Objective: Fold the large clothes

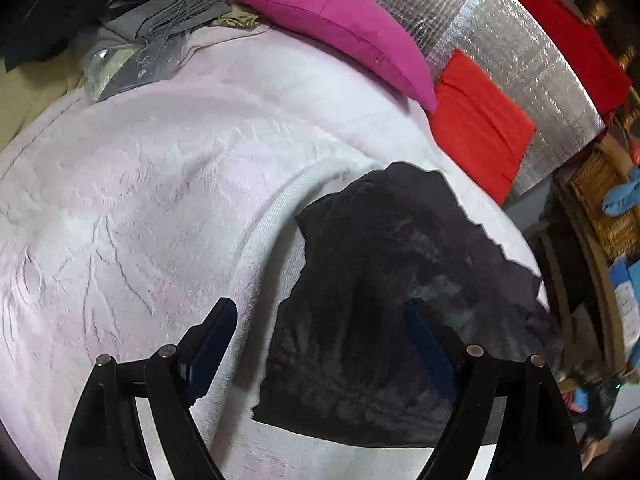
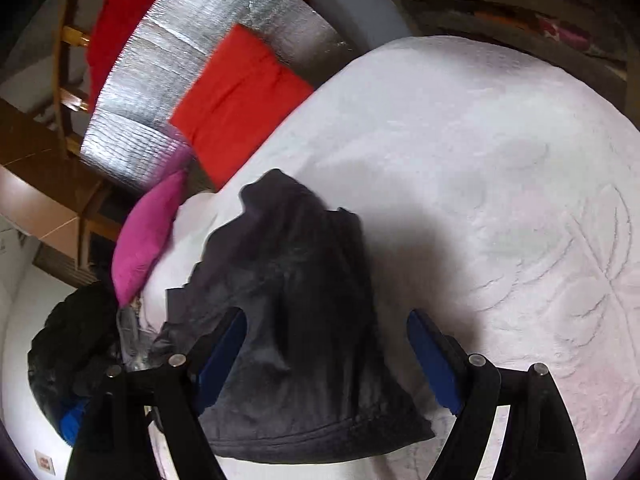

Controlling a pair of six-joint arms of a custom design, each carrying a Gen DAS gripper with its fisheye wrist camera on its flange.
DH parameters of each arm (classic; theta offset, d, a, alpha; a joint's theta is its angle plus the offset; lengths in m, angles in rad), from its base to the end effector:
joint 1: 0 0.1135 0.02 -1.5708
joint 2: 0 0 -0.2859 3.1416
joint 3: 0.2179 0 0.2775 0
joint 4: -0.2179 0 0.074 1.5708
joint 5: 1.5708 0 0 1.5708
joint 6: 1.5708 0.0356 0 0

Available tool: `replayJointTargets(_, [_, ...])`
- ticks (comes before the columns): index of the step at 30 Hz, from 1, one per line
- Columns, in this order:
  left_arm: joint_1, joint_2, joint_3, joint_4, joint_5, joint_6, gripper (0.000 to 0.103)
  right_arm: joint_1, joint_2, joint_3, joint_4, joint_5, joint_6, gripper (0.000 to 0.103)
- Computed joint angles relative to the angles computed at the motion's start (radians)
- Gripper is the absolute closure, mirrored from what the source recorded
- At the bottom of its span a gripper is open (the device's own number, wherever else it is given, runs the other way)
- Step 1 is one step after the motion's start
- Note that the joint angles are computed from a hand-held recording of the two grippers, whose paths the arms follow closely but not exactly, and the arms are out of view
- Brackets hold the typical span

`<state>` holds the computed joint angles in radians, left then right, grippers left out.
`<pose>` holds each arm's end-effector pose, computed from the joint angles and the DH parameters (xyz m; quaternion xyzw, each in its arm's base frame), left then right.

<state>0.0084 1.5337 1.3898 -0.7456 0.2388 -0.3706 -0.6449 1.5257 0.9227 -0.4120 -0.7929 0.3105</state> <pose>0.3546 -0.0054 0.3354 -0.1372 0.9266 -0.1702 0.3061 0.2682 -0.1700 0.2108 0.3137 0.8364 0.3240 0.3113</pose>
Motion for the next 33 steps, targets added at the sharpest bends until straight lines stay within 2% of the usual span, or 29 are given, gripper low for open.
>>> replayJointTargets(2, [-0.027,-0.036,-0.019,0.04,-0.002,0.007,0.017,0.007,-0.028,0.001,0.004,-0.007,-0.019,0.018])
replayJointTargets(6, [-0.117,-0.065,0.005,0.005,-0.111,0.052,0.017,0.023,-0.11,-0.009,-0.027,0.04,-0.032,0.018])
replayJointTargets(9, [-0.178,-0.136,-0.057,0.016,-0.06,0.049,0.017,0.001,-0.2,-0.06,-0.04,-0.061,0.002,0.018])
replayJointTargets(12, [-0.263,-0.172,-0.108,-0.017,-0.085,0.036,0.017,0.019,-0.274,-0.126,-0.048,-0.152,0.058,0.018])
replayJointTargets(16, [-0.284,-0.203,-0.183,-0.037,-0.013,-0.076,0.017,0.071,-0.348,-0.264,-0.02,-0.243,0.196,0.018])
replayJointTargets(18, [-0.273,-0.211,-0.213,-0.029,-0.002,-0.133,0.017,0.103,-0.388,-0.366,0.05,-0.265,0.323,0.018])
replayJointTargets(21, [-0.24,-0.198,-0.234,-0.015,0.004,-0.192,0.017,0.158,-0.41,-0.464,0.194,-0.221,0.497,0.018])
replayJointTargets(27, [-0.189,-0.125,-0.242,0.06,0.013,-0.283,0.017,0.179,-0.317,-0.522,0.48,-0.115,0.712,0.018])
replayJointTargets(30, [-0.163,-0.1,-0.268,0.135,0.082,-0.351,0.017,0.189,-0.245,-0.539,0.636,-0.086,0.809,0.018])
replayJointTargets(33, [-0.158,-0.091,-0.282,0.206,0.097,-0.405,0.017,0.199,-0.182,-0.551,0.782,-0.064,0.889,0.017])
